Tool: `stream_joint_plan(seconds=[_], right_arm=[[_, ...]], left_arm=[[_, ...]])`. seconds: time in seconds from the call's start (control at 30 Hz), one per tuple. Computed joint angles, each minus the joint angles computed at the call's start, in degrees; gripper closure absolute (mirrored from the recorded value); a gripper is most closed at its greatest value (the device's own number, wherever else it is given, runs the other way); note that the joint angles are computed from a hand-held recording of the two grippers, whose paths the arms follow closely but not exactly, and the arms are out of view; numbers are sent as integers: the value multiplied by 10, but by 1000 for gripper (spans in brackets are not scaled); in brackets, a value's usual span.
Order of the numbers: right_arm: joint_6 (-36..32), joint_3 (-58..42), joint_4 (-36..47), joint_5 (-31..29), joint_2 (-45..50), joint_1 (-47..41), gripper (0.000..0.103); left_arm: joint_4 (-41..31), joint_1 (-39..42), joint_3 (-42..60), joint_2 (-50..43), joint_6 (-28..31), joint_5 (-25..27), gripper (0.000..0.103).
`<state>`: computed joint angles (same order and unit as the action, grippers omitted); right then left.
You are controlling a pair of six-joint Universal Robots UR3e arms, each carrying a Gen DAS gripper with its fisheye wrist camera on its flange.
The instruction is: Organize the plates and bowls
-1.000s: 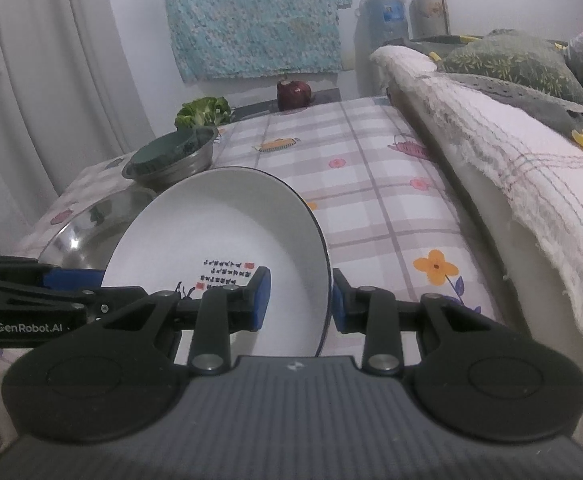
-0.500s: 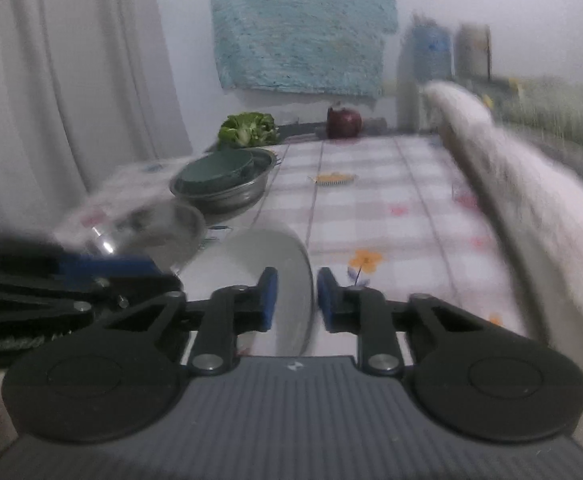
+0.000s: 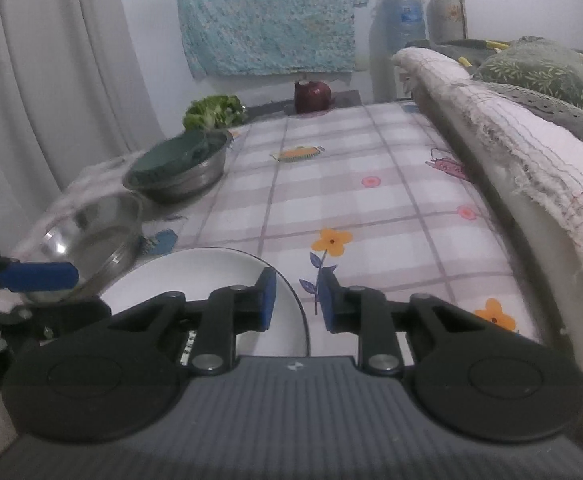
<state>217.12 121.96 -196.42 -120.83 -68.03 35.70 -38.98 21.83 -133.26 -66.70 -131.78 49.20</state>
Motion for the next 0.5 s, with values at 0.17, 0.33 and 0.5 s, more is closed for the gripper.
stream_joint_plan(seconds=[0.17,0.33,0.5], right_arm=[[48,37,15,-7,-37,27,76],[67,34,48,-28,-56,52,70],[102,22,94,-58,-72,76,53]], left_arm=[[-112,56,-21,86,47,-19,31],[-174,90,-25,126,71,-33,30],[-260,130,-13,154,106,-48,27]])
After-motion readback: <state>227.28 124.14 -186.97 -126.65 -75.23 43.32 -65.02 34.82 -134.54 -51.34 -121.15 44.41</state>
